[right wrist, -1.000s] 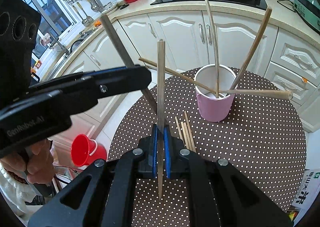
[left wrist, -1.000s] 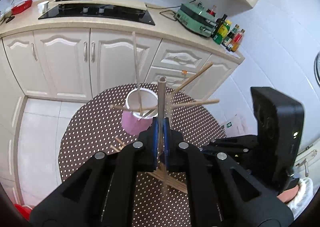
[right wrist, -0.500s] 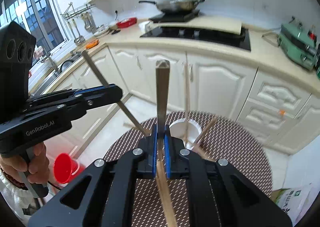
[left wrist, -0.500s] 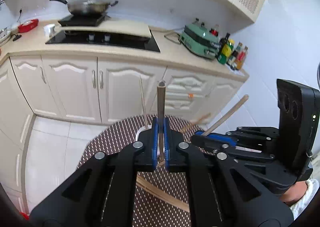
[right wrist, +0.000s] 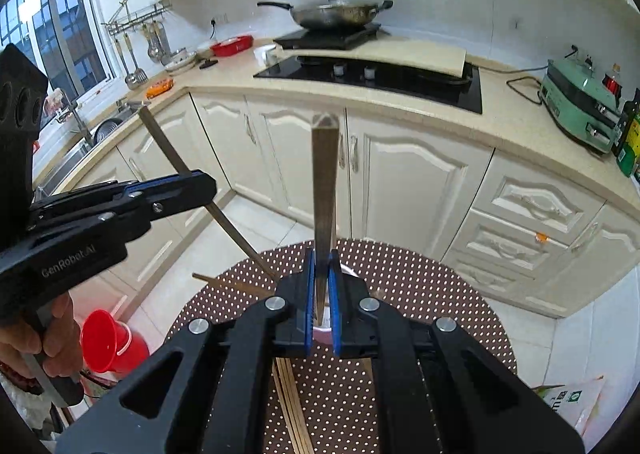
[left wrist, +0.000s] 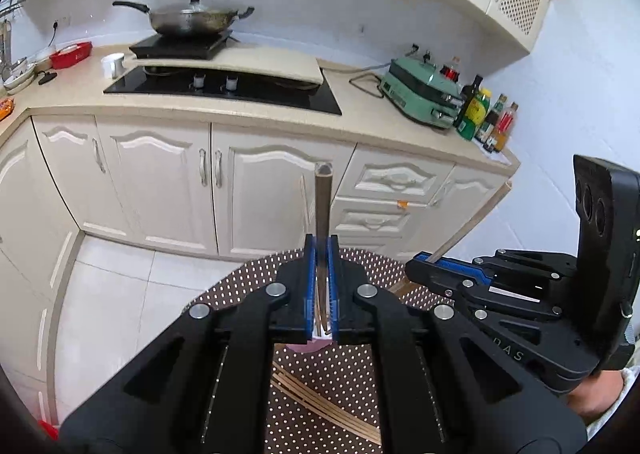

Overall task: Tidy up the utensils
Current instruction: 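Lift both held sticks upright and carry them over the pink cup, then lower the sticks into the pink cup and open both grippers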

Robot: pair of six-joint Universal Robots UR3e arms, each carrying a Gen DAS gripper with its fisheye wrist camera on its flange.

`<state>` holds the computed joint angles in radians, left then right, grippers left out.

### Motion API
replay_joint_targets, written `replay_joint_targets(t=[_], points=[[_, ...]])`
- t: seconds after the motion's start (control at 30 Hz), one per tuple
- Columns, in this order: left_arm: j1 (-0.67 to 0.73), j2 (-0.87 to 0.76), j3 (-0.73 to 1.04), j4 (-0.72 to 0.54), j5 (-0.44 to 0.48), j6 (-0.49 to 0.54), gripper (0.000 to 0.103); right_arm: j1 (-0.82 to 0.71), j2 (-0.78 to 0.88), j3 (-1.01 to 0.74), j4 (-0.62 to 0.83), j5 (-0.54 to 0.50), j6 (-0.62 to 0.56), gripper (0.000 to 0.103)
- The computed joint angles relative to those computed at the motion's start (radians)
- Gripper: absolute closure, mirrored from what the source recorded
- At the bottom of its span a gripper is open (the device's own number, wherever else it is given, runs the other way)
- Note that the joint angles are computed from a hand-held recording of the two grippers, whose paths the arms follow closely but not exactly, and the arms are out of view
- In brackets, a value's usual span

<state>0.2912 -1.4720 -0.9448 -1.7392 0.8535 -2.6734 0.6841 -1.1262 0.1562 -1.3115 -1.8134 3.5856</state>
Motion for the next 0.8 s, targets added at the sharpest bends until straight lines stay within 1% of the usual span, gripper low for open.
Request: replay_joint_targets(t=[0.07,0.1,0.2,0.3,0.37,0.47,0.63,0.8], points=[[-0.008,0.013,-0.044,0.016,0.011,0.008,0.097,0.001,-0.021,0.060,-0.022,0.009,0.004,0.098],[-0.017,0.020,-0.072,0.035,0.024,0.007,0.097,0.004,-0.045,0.120,-0.050,0.012,0.006,0.098],[-0.031,0.042,-0.138,0.051,0.047,0.022,0.097,0.004,-0.067,0.176,-0.067,0.020,0.005,0.098],[-0.046,0.056,-0.179,0.051,0.072,0.043,0.097,0.018,-0.077,0.220,-0.074,0.017,0.013,0.098],[-0.060,0.065,-0.204,0.071,0.102,0.043,0.097,0.026,-0.100,0.284,-0.098,0.017,0.026,0.098],[-0.076,0.062,-0.213,0.064,0.124,0.049,0.097,0.029,-0.129,0.364,-0.128,0.023,0.049,0.098],[-0.085,0.063,-0.222,0.046,0.151,0.053,0.096,0.042,-0.136,0.400,-0.133,0.010,0.078,0.097],[-0.082,0.068,-0.216,0.030,0.164,0.058,0.096,0.048,-0.129,0.389,-0.112,0.001,0.112,0.096]])
